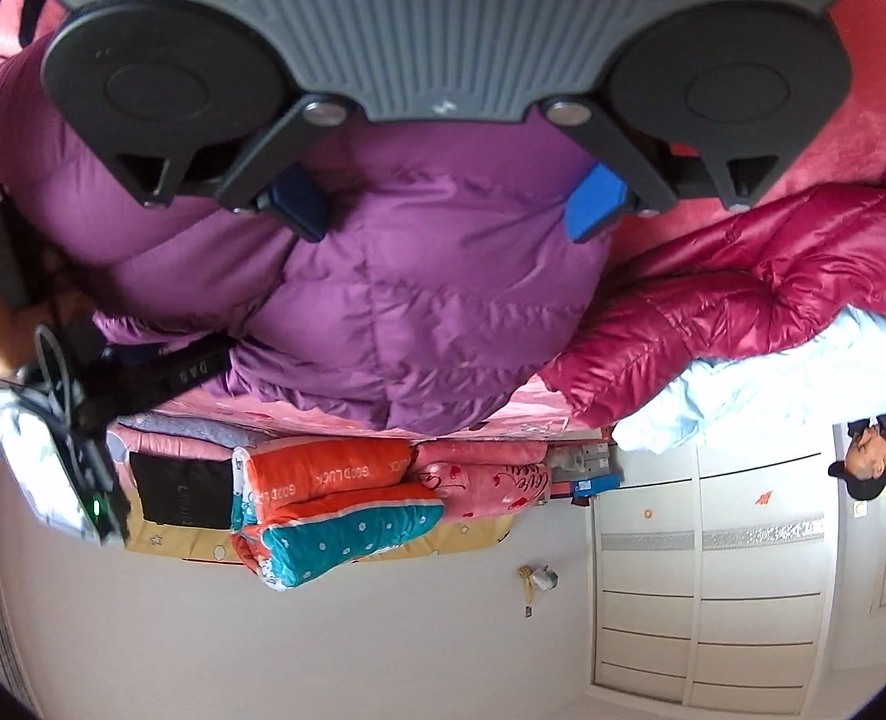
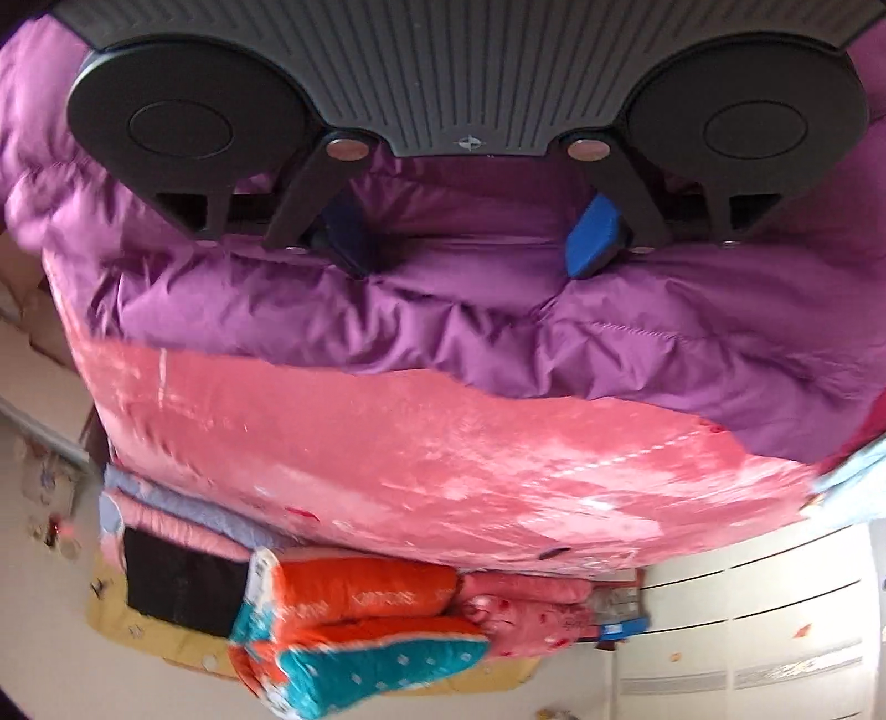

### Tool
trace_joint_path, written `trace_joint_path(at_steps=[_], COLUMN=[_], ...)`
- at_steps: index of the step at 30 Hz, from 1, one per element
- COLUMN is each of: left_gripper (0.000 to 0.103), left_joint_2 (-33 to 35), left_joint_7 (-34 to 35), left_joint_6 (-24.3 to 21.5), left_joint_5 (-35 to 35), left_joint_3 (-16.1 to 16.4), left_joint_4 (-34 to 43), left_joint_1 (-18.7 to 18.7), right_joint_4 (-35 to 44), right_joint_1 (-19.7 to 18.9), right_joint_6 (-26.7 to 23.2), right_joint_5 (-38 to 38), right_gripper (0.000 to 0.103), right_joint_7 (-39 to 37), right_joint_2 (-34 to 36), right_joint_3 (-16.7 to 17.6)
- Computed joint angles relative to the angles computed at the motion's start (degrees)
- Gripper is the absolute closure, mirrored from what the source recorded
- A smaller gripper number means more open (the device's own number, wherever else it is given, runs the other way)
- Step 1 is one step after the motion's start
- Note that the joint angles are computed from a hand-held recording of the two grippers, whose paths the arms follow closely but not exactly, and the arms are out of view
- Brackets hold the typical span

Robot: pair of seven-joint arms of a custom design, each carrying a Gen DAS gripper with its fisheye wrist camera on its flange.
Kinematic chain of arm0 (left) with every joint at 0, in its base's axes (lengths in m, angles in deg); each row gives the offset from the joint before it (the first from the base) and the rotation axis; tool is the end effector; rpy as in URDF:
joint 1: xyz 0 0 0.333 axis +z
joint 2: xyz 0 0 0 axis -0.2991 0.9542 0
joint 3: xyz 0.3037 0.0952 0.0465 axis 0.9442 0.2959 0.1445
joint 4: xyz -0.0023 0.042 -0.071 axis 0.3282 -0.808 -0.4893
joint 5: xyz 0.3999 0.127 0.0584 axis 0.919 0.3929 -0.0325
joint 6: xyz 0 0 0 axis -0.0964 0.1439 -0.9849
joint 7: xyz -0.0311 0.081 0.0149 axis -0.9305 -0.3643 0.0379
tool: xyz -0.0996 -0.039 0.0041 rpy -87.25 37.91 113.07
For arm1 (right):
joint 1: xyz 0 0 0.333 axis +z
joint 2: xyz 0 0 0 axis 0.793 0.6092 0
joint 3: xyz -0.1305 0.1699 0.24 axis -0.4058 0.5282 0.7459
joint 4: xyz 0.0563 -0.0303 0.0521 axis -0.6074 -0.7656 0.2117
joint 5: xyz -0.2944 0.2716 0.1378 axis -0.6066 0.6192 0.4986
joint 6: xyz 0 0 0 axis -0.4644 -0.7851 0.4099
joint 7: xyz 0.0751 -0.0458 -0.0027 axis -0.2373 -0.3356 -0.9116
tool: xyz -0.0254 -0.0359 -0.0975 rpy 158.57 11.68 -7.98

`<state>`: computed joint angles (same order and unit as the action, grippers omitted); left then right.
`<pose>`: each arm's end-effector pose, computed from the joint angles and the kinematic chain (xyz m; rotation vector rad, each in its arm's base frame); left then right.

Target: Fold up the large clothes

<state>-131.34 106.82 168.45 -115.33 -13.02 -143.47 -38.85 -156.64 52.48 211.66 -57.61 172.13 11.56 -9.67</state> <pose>0.3774 0.0326 0.5633 -1.1336 1.8425 -1.2077 0.4580 0.1020 0.5826 -1.4350 1.8986 -1.0369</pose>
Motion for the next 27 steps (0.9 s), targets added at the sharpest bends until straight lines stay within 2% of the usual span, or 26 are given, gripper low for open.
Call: trace_joint_path(at_steps=[1,4,10,13,15,17,19,24,27], left_gripper=[0.010,0.009,0.008,0.009,0.009,0.009,0.009,0.008,0.008], left_joint_2=[0.4,1.0,1.6,1.8,1.8,1.7,1.8,2.0,1.8], left_joint_7=[0.0,0.2,-1.1,-1.7,-1.8,-1.7,-1.5,-0.8,0.2], left_joint_6=[0.1,-0.1,-1.3,-2.5,-2.7,-2.7,-2.7,-2.1,-1.6], left_joint_5=[-0.1,-0.2,0.3,0.2,-0.2,-0.4,-0.6,-1.0,-1.4], left_joint_3=[0.2,0.4,-1.0,-1.2,-1.4,-1.7,-1.7,-1.7,-1.2], left_joint_4=[0.2,0.6,0.7,1.0,1.0,1.0,0.9,0.8,0.7], left_joint_1=[-0.2,-0.6,1.0,2.0,2.3,2.5,2.5,2.3,1.5], right_joint_4=[-0.4,-0.8,-3.4,-6.9,-8.2,-7.8,-6.4,-5.0,-5.5], right_joint_1=[-0.4,-3.4,-2.7,-2.7,-3.6,-5.2,-6.2,-6.0,-5.4], right_joint_6=[1.0,3.2,6.5,7.3,5.9,0.8,-4.1,-8.0,-6.9], right_joint_5=[-0.3,-5.5,-6.0,-3.6,-2.1,-2.3,-3.2,-2.0,-1.4], right_gripper=[0.003,0.001,0.000,0.000,0.000,0.000,0.000,0.000,0.000], right_joint_7=[0.8,5.5,6.5,8.5,9.5,9.9,9.5,8.6,8.6], right_joint_2=[0.4,1.7,-0.3,-5.0,-8.3,-10.8,-11.2,-8.6,-7.2], right_joint_3=[-0.1,2.4,0.1,0.3,1.1,3.6,4.7,0.9,-0.9])
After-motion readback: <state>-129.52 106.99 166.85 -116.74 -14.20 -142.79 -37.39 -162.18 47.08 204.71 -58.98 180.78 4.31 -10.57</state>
